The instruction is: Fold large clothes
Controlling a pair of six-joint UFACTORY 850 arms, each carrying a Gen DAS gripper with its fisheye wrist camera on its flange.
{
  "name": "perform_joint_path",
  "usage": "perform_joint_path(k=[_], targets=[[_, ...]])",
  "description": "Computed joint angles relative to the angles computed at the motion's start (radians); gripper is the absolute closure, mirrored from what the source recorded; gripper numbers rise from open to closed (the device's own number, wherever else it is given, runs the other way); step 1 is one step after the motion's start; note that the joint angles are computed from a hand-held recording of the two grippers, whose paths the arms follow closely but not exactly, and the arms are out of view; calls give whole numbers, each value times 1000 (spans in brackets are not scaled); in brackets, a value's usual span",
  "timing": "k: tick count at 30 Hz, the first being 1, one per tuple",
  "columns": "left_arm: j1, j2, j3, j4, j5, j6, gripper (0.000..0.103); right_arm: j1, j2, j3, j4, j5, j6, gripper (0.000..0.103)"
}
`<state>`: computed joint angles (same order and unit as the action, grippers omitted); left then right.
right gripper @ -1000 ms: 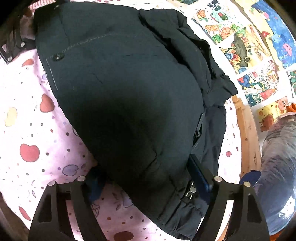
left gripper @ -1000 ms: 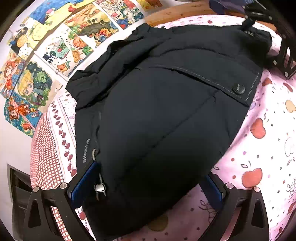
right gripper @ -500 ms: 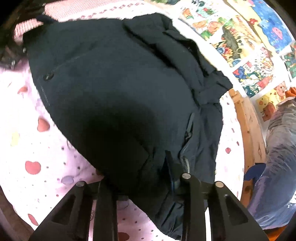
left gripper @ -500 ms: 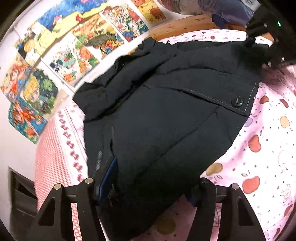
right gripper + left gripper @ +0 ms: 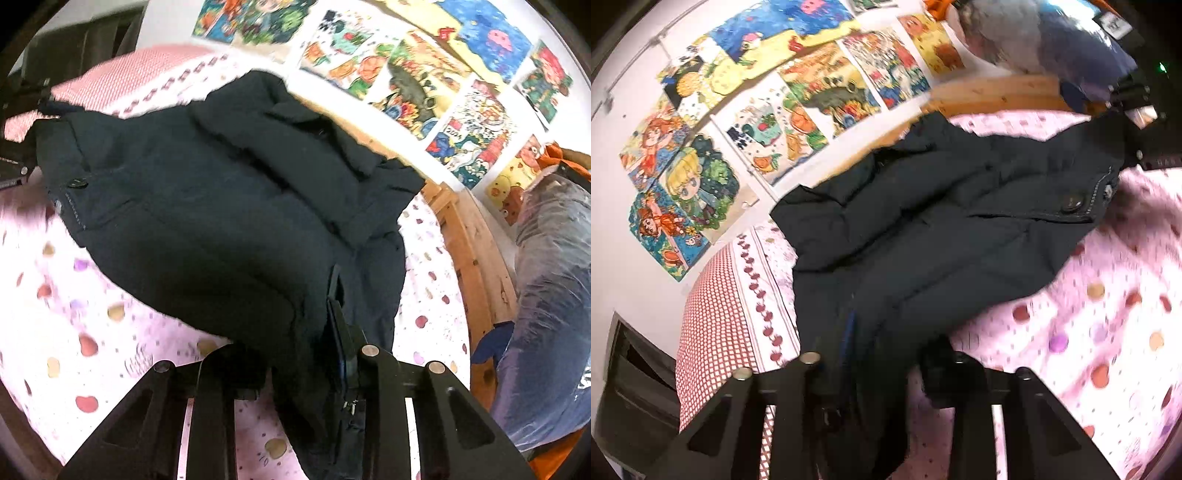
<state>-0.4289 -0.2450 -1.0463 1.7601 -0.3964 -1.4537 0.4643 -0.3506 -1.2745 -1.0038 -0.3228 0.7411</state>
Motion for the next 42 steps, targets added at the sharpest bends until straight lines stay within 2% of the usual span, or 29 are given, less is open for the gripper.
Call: perform_joint_path(k=[4,8,11,17,26,29,34,40,42], targets=[[-2,1,-24,-15,-19,-51,82,-8,17,7,-68,45,93,89],[4,-10,-62,-165,4,23,91,12,23,20,-113,27,114,94],[-8,-2,-59,-178,-15,25,94,25,46,35,-158,20,161,96],[-23,88,4,58,-44,-217,95,32,130,75,-415,26,453,96],[-10,207,57,313,-23,-523,96,42,237,110,-762,2,845,96],[-7,229,74,390,-29,-596,96,53,248,108,-776,-15,878,96],[-5,210,65,357,-34,-564,96,58,225,83,-713,-24,821,96],[7,156,1,188,-13,-450,95,56,157,7,-544,-35,666,96],[6,126,-50,60,-18,-350,95,51,128,-33,-483,-45,622,96]])
